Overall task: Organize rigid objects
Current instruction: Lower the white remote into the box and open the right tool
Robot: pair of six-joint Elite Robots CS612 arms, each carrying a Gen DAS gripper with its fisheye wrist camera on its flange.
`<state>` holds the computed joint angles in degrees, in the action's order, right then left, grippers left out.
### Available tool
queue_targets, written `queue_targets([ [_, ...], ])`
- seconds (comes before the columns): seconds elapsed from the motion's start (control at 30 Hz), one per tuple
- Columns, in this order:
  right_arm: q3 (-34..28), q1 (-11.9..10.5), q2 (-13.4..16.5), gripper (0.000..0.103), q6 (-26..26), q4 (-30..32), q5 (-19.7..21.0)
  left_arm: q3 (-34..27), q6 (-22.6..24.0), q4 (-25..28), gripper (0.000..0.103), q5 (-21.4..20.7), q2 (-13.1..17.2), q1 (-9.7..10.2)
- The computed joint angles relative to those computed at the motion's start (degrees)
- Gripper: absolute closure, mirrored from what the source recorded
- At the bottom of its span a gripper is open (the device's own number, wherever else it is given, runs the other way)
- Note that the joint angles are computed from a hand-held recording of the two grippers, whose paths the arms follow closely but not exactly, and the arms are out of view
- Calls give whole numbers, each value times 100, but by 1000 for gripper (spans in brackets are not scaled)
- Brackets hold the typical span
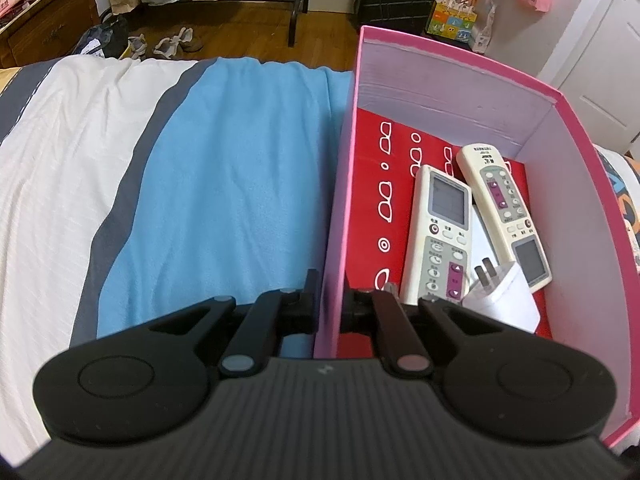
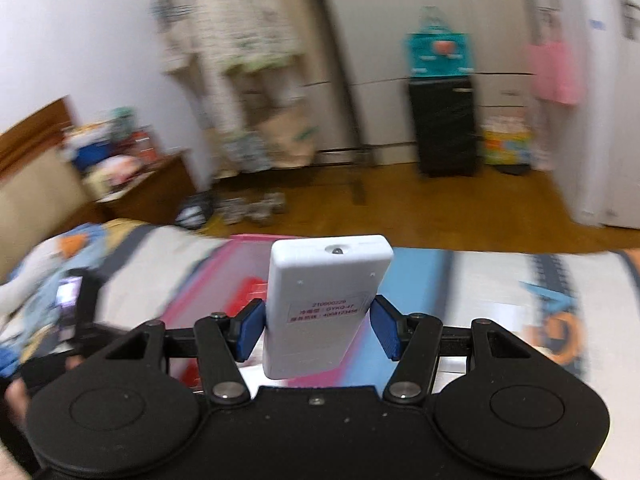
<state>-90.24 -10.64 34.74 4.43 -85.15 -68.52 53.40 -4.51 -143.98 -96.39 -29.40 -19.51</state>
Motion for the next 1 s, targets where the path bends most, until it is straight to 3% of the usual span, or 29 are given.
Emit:
queue_targets([
  [0.17, 392, 141, -88, 40, -170, 127, 615, 53, 74, -87, 97, 23, -20, -4],
  [0.33, 1007, 320, -284, 40, -144, 466, 456, 37, 80, -91, 98, -36, -15, 10],
  [0.47, 1558, 404, -403, 40, 439, 328, 524, 0, 63, -38, 98, -101, -4, 25],
  [0.67, 2282, 515, -557, 40, 1330, -392, 365, -16, 80, -91, 98, -234, 25, 58],
  [0.8, 2226, 510, -489, 39, 1685, -614, 398, -40, 95, -110, 97, -282, 51, 70],
  [1.0, 1643, 444, -376, 36, 1033, -495, 65, -72, 63, -72, 97, -302, 70, 72],
])
